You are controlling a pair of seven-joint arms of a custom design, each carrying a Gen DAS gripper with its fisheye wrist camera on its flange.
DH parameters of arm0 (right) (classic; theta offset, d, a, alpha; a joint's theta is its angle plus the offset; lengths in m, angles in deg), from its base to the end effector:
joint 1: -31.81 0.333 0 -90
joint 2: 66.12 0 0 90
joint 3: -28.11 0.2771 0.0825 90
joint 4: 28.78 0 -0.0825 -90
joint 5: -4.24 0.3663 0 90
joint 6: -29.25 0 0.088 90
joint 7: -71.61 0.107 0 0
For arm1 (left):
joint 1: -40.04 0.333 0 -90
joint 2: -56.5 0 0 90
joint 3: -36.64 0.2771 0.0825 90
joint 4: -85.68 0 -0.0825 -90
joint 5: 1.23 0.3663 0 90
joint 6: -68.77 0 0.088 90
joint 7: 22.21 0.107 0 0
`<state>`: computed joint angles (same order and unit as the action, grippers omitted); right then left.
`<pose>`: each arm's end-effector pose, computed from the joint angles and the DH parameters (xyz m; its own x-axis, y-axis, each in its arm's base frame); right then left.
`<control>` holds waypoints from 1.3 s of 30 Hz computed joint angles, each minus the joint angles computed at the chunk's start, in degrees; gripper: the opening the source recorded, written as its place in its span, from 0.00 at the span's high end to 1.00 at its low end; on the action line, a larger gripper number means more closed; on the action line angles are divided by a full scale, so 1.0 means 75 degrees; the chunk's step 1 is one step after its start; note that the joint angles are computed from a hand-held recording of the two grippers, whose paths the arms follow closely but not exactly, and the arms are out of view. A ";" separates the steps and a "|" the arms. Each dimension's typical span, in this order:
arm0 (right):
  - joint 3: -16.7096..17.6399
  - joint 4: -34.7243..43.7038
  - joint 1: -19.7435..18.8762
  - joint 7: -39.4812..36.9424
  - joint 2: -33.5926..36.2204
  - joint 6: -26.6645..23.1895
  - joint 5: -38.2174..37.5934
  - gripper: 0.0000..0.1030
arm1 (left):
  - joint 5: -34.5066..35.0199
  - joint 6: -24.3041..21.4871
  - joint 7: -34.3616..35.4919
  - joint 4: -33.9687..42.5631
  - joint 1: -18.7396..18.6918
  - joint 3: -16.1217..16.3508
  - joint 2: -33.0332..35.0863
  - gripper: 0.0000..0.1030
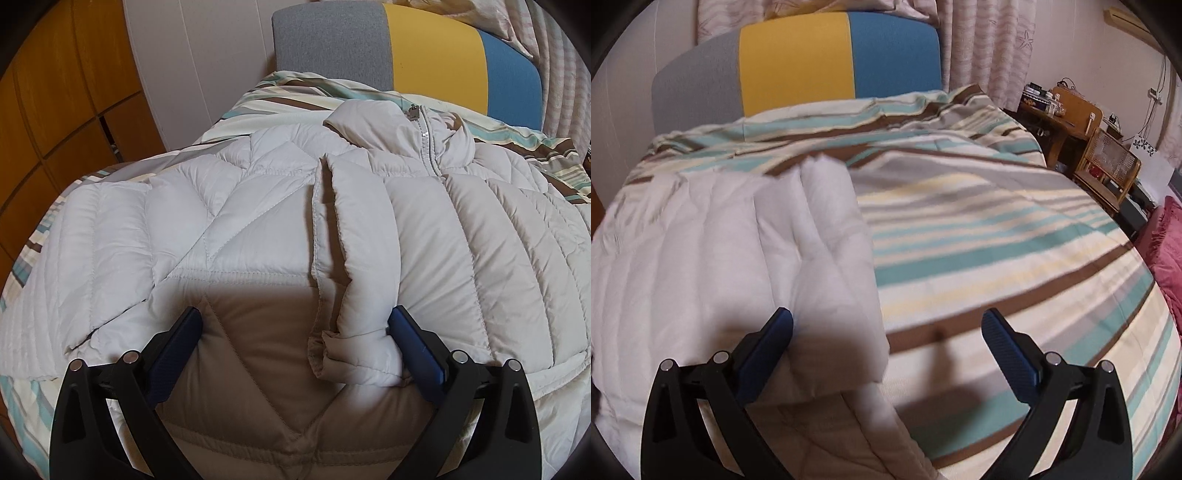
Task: Fold large clothes
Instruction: 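Grasp the other sleeve cuff with the left gripper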
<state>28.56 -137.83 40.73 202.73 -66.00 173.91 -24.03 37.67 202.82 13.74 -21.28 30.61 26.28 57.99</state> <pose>0.5809 0.1006 0.5304 -0.2426 -0.9700 0.0156 -0.7293 0.1717 -0.6623 0.5587 -0.1896 0.5152 0.2656 -0.9573 -0.1143 -0.7499 -0.1306 -0.6486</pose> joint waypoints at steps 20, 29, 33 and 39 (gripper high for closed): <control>-0.0043 -0.0117 0.0172 0.0393 0.0185 0.0169 -0.0418 0.02 | -0.0192 -0.1592 0.0353 0.3278 -0.0708 0.0095 0.2058 0.03; -0.0042 -0.0081 0.0194 0.0547 0.0213 0.0121 -0.0752 0.02 | -0.0572 -0.0080 -0.0029 0.1897 -0.0482 0.0293 0.1578 0.03; -0.0045 -0.0063 0.0209 0.0617 0.0229 0.0088 -0.0869 0.02 | -0.1390 0.0612 0.0449 0.1355 -0.0156 0.0198 0.1160 0.03; -0.0049 -0.0082 0.0209 0.0648 0.0218 0.0095 -0.0927 0.02 | -0.2221 0.1344 0.0700 -0.0111 0.0405 0.0288 -0.0291 0.03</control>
